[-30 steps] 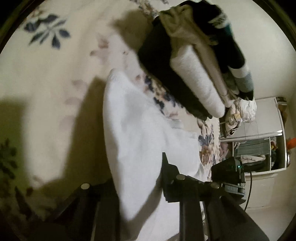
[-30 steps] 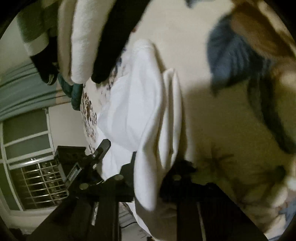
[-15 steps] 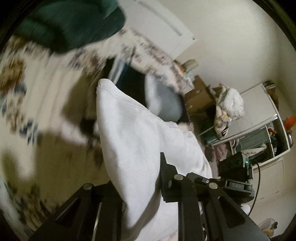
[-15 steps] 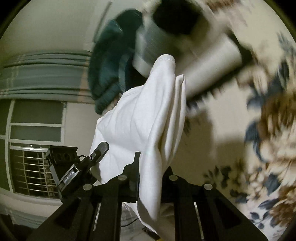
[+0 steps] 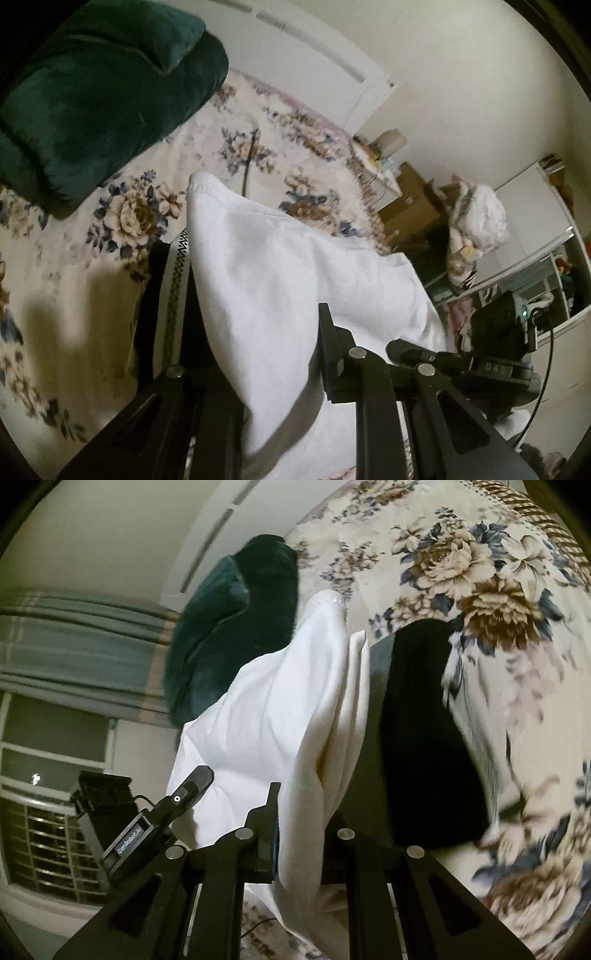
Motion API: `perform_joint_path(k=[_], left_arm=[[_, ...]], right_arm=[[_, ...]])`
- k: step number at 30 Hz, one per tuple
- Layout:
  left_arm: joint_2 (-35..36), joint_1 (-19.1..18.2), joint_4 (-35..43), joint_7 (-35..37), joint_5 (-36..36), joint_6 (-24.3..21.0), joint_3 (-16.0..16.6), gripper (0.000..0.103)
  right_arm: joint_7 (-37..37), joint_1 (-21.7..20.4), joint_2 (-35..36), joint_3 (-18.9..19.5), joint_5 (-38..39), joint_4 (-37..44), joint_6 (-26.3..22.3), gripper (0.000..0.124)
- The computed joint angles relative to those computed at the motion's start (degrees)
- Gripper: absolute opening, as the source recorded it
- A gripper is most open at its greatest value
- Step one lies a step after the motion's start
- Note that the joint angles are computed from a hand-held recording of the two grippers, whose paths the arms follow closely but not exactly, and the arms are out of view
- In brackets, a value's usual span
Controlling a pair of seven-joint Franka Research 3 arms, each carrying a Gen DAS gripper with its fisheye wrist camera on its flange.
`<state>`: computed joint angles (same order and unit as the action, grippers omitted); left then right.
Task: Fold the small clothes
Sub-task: 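Lower the folded shirt onto the clothes stack and open both tools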
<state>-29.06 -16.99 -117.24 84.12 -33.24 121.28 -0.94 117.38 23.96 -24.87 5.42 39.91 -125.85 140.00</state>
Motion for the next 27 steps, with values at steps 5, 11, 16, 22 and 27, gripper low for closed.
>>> perform_joint_path(k=[5,11,16,22,27], left_arm=[[4.15,1.25,1.15,-0.72,4.89,-3.09,-2.01,0.018],[3.13,3.26,3.14,-4.72,15.30,-3.71,-5.92,0.028],[0.40,3.42,3.02,-8.83,21.69,-2.97,-7.02,0.068],[-3.58,2.79,3.97,-12.83,28.44,-6.60,-8.48,0.103],[-5.73,1.71,6.84,-15.43,32.09,-13.24,-10.14,0.103]], right_arm=[[-0.79,-1.68,5.40,-0.41,-3.49,1.97,-3.36,0.013],[4.26,-4.01,6.47,2.19,-12.74,4.50,-8.28,0.025],[13.14,-6.12,6.33,6.05,-29.30,9.98,-18.17,0.066],[18.45,-5.12,4.63,10.88,-45.06,15.89,-32.21,0.103],[22.73,-3.21,2.51,14.26,-50.81,18.78,-41.28,0.103]])
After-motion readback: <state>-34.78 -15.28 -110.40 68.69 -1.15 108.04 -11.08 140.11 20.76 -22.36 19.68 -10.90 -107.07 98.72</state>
